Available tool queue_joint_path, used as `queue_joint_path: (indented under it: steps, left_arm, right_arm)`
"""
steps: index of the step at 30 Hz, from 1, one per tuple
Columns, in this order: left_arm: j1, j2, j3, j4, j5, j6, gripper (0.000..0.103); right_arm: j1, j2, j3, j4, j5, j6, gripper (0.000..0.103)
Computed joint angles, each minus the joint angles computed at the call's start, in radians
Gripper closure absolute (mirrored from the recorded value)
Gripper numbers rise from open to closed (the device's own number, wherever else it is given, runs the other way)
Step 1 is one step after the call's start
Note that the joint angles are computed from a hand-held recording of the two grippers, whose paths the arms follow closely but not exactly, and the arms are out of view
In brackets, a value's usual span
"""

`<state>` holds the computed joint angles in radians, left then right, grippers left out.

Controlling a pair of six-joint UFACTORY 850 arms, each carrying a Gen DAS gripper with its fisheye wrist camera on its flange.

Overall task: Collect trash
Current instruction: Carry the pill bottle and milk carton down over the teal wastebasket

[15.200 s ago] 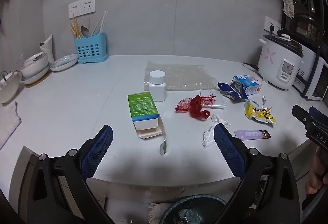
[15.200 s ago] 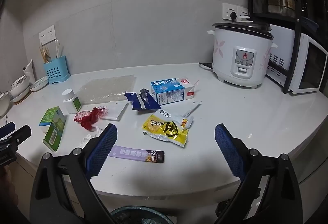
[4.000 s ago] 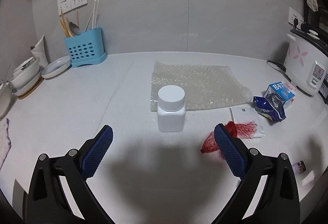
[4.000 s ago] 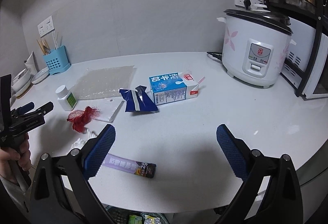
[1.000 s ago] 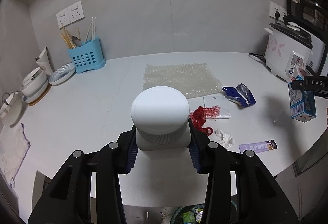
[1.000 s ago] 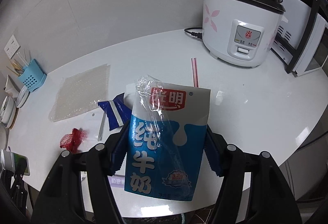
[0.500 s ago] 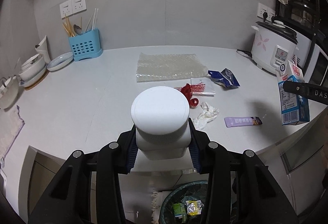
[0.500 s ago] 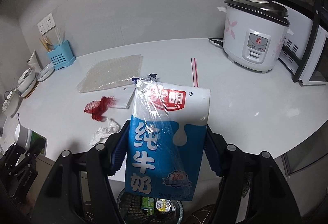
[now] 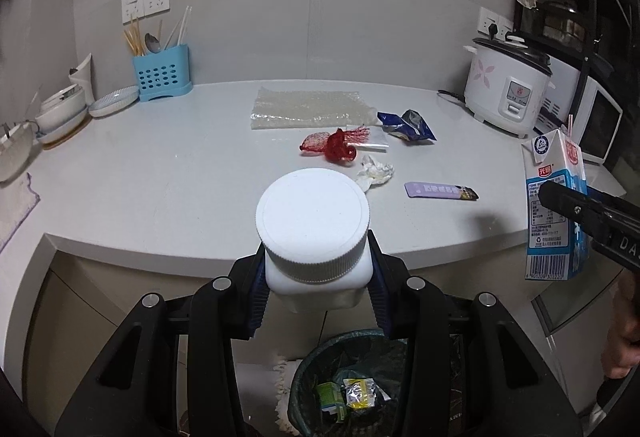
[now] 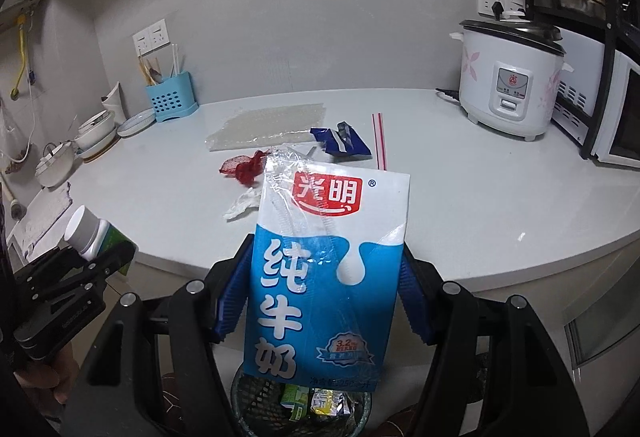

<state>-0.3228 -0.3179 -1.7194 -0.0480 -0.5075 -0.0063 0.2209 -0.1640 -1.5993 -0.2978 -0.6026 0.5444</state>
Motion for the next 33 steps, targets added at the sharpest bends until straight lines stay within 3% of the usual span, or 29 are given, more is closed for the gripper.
queue_joint_path:
  steps: [6,10,15,22,29,33]
  left_arm:
    - [-0.004,0.047,0.111,-0.003,0.036,-0.002,0.061]
    - [-0.002,0.082,0.196,-0.030,0.055,0.018,0.061]
    - [-0.007,0.127,0.307,-0.049,0.092,0.042,0.061]
    - [-0.003,0.157,0.423,-0.131,0.159,0.105,0.061]
    - [-0.006,0.134,0.489,-0.225,0.170,0.178,0.061]
    - [-0.017,0.127,0.530,-0.175,0.191,0.144,0.061]
  right_arm:
    - [0.045,0.077,0.139,-0.078,0.068,0.076,0.041]
    - [0.088,0.135,0.245,-0.254,0.107,0.271,0.041]
    - [0.121,0.175,0.339,-0.332,0.133,0.351,0.041]
    - [0.127,0.179,0.422,-0.365,0.145,0.407,0.041]
    - [0.146,0.166,0.502,-0.425,0.199,0.462,0.041]
    - [0.161,0.147,0.527,-0.437,0.210,0.482,0.041]
